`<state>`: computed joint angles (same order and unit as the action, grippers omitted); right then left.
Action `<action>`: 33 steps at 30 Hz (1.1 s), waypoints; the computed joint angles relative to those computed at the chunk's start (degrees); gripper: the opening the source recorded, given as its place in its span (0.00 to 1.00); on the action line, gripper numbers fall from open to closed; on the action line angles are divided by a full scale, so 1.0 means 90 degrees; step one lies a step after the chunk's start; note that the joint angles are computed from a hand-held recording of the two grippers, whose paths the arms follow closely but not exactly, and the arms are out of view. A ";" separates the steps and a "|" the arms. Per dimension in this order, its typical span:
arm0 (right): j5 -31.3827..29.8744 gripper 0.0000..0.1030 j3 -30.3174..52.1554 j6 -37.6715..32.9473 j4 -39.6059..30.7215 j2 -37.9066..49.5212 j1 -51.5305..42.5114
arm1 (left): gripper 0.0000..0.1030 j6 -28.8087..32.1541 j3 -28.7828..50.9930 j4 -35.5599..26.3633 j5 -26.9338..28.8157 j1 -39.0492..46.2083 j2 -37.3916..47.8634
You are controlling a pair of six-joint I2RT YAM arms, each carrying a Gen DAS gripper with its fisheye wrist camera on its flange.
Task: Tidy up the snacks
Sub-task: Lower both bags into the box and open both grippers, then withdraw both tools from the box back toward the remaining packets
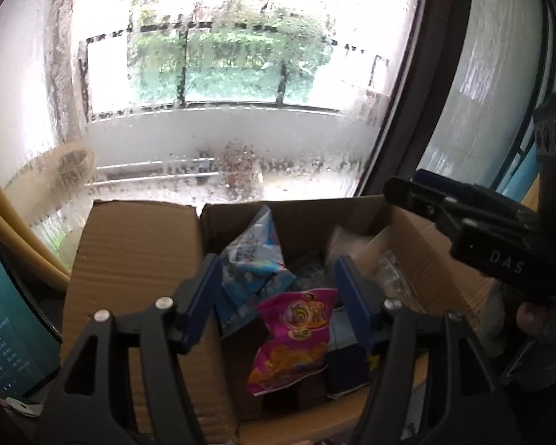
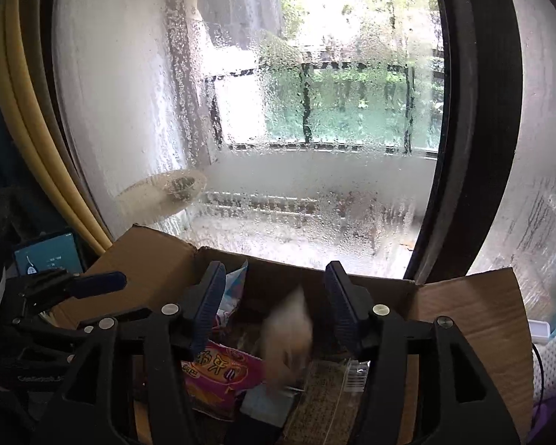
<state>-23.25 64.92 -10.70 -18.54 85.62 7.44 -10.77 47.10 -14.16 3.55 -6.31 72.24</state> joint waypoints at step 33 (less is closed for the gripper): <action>-0.0380 0.58 -0.1380 -0.0491 -0.1874 -0.3247 -0.0601 | 0.64 -0.0651 -0.0511 -0.1990 -0.1618 -0.1760 -0.3203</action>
